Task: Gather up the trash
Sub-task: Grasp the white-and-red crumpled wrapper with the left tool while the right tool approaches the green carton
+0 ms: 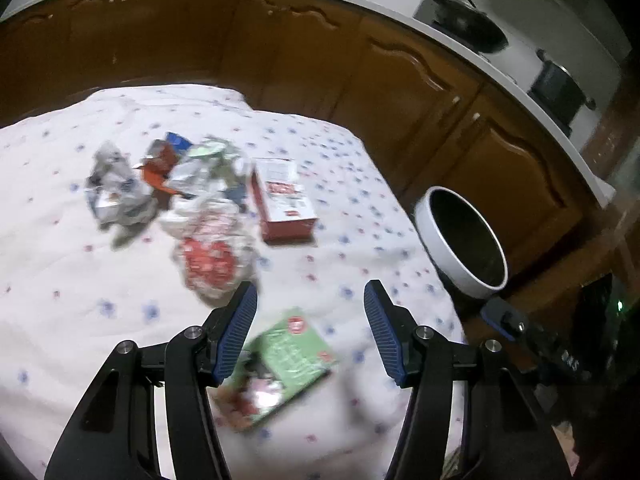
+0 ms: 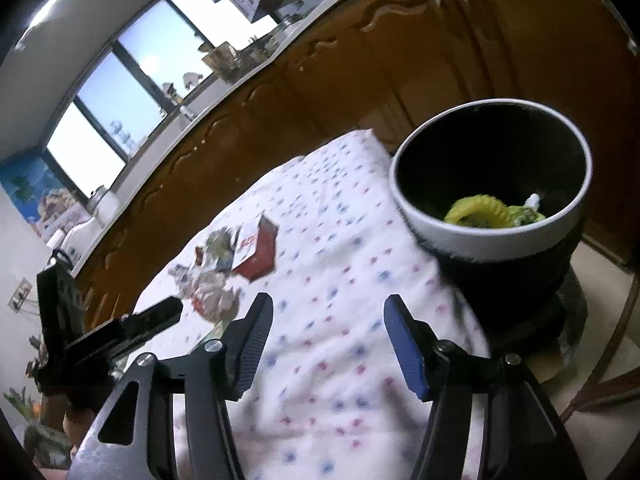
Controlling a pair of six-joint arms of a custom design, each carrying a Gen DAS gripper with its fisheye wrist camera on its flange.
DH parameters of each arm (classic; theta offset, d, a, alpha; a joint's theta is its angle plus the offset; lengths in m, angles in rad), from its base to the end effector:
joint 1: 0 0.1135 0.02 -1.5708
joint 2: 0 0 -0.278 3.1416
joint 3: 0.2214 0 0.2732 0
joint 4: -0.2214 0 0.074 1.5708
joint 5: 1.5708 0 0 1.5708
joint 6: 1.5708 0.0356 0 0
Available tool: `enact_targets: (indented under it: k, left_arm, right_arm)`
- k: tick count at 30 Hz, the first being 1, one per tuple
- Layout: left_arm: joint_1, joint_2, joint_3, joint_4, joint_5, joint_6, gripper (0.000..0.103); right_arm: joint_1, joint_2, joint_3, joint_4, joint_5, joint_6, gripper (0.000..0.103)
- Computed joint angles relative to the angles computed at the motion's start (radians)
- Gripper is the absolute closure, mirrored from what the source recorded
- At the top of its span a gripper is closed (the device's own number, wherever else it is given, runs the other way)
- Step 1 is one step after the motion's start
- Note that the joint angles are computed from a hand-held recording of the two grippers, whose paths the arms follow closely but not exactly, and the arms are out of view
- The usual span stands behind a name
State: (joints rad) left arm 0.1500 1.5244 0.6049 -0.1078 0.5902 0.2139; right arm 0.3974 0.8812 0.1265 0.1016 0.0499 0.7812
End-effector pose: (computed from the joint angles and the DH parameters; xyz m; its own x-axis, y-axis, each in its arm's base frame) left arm 0.2699 0.0208 0.1269 -0.7930 0.0585 -0.6065 0.3364 0.8720 -0.3557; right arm 0.1532 0.0624 0.1225 -0.6443 0.4923 -0.5853 0.1460 0.8304 0.5377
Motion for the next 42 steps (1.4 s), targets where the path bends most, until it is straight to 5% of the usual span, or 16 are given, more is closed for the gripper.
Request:
enact_targets:
  k: [15,21,31,35,39,42]
  left_arm:
    - [0.004,0.283,0.19,0.03,-0.134,0.035,0.047]
    - [0.019,0.31,0.212,0.018,-0.086,0.082,0.077]
    - [0.181,0.18,0.18,-0.078,0.071,0.152,0.078]
    - [0.26,0.167,0.211,-0.116,0.106,0.167,0.078]
    - [0.325,0.186,0.255,-0.127,0.112,0.168,0.078]
    - [0.359,0.213,0.287,-0.138,0.115,0.167,0.078]
  right_arm:
    - [0.228,0.352,0.125,0.164,-0.027,-0.129,0.039]
    - [0.333,0.479,0.207,0.214,0.006,-0.176,0.028]
    - [0.343,0.692,0.386,0.169,-0.086,-0.386,0.028]
    - [0.336,0.743,0.43,0.164,-0.295,-0.425,0.028]
    - [0.398,0.683,0.464,0.079,-0.136,-0.555,0.028]
    - [0.371,0.699,0.512,0.041,-0.144,-0.63,0.025]
